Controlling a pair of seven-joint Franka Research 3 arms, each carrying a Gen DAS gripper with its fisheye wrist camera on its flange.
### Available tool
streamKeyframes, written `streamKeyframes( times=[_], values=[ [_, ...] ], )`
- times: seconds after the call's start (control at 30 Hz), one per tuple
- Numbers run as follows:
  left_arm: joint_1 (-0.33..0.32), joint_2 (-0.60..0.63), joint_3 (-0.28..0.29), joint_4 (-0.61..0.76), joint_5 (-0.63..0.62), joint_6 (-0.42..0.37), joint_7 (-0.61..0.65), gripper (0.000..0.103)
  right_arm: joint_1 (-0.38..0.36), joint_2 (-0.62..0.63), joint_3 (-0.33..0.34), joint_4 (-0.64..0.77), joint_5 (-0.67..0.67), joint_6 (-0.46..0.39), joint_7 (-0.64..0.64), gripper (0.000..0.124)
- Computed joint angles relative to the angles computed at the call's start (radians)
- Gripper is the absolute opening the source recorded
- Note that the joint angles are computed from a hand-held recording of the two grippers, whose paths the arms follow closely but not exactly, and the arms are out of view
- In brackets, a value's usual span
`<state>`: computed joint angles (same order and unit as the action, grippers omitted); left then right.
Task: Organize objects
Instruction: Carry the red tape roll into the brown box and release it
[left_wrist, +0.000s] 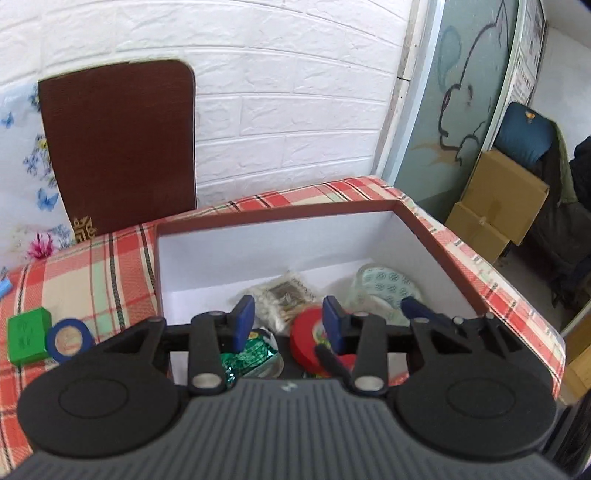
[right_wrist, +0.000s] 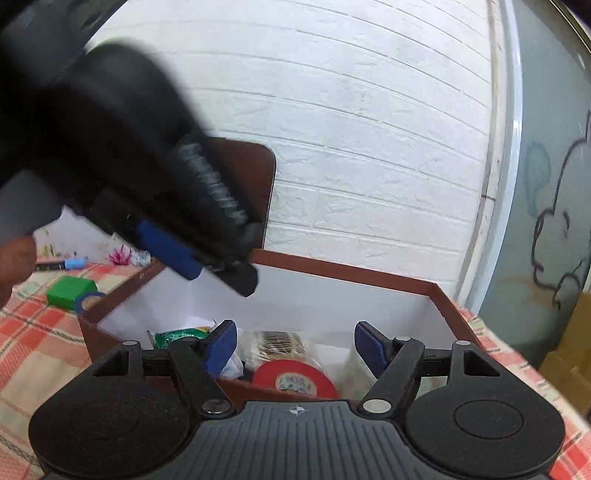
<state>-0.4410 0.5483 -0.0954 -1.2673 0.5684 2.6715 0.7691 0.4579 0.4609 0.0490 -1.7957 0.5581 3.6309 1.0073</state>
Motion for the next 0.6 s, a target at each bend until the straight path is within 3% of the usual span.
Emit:
streamKeyframes(
  times=[0.1,0.3,0.43,0.6],
  values=[
    [-0.032,-0.064,0.053,-0.092,0.09,0.005,-0.099,0.043,-0.014,-0.004,0.022,-0.025,-0.008,0.042,0.04,0.069],
    [-0.022,-0.232,0.064,-0.302,0.263,0.009,-0.275,0.043,-0.04,-0.054,0.06,-0.096,-0.064,0.074,0.126,0.069],
    [-0.005,-0.319,0.044,-0.392,0.344,-0.089,-0.362,0.043,0.018,-0.082,0.056,-0.117,-0.029,0.104,0.091,0.069],
    [0.057,-0.441,0.0,-0.54,0.377,-0.135,-0.433,0.044,0.007,-0.124,0.107,-0.151,-0.082,0.08,0.181,0.069]
  ],
)
